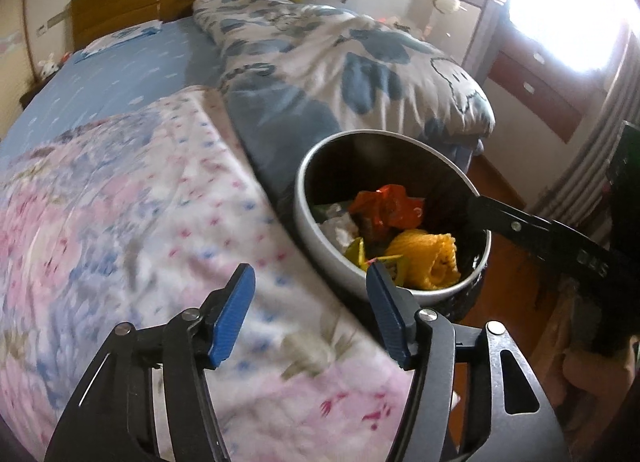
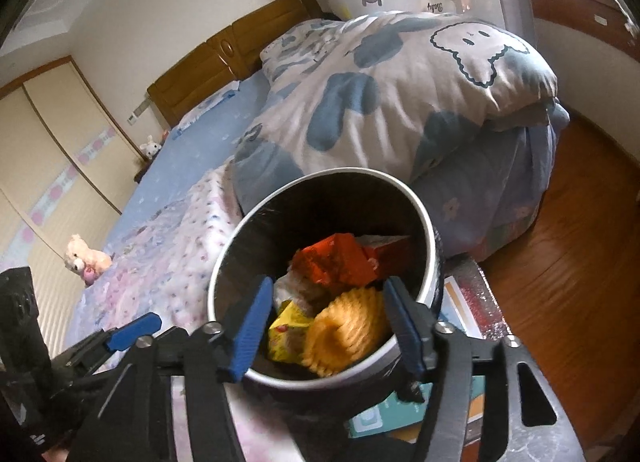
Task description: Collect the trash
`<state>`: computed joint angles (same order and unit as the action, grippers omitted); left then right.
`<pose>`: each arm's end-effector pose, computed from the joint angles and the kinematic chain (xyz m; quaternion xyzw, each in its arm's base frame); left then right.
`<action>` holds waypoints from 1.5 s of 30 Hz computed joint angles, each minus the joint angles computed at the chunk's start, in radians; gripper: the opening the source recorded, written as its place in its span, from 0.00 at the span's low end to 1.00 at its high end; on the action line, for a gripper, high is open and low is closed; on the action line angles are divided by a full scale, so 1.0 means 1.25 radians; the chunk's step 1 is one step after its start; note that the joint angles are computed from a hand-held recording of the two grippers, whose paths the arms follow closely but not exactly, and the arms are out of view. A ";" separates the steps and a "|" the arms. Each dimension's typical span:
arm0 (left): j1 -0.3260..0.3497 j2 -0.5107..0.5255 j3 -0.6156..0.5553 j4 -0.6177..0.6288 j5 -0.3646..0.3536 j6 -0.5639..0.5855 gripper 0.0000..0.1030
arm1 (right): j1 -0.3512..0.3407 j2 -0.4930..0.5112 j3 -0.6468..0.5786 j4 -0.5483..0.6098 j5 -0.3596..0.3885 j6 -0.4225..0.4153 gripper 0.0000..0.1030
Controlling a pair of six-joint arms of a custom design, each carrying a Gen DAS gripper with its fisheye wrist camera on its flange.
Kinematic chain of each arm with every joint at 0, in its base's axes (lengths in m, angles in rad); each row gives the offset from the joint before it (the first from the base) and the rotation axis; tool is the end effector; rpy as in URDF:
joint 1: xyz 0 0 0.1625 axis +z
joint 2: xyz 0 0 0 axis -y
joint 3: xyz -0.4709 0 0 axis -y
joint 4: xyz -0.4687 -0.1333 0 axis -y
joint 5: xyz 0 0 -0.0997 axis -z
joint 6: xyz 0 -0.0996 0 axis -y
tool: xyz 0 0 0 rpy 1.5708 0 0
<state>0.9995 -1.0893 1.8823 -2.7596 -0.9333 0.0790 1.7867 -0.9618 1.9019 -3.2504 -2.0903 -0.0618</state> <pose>-0.2002 -0.6676 0.2105 0.2391 0.9020 -0.2560 0.2525 0.2271 -0.6440 0.1735 0.0328 -0.9053 0.3667 0.2119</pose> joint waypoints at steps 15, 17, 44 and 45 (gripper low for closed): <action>-0.023 -0.164 0.194 -0.215 0.144 0.011 0.75 | 0.090 0.068 0.061 -0.219 0.015 -0.092 0.88; -0.027 -0.179 0.214 -0.249 0.165 0.030 0.75 | 0.099 0.080 0.062 -0.238 0.013 -0.111 0.88; -0.092 -0.118 0.279 -0.906 0.371 0.448 1.00 | 0.140 0.174 0.042 -0.428 0.098 -0.383 1.00; -0.093 -0.117 0.280 -0.915 0.370 0.455 1.00 | 0.139 0.174 0.042 -0.426 0.099 -0.382 1.00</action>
<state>0.8836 -1.2357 2.2324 -3.9034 -0.4712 0.6472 1.9606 -0.7440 1.9543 -3.7833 -1.9667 -0.5392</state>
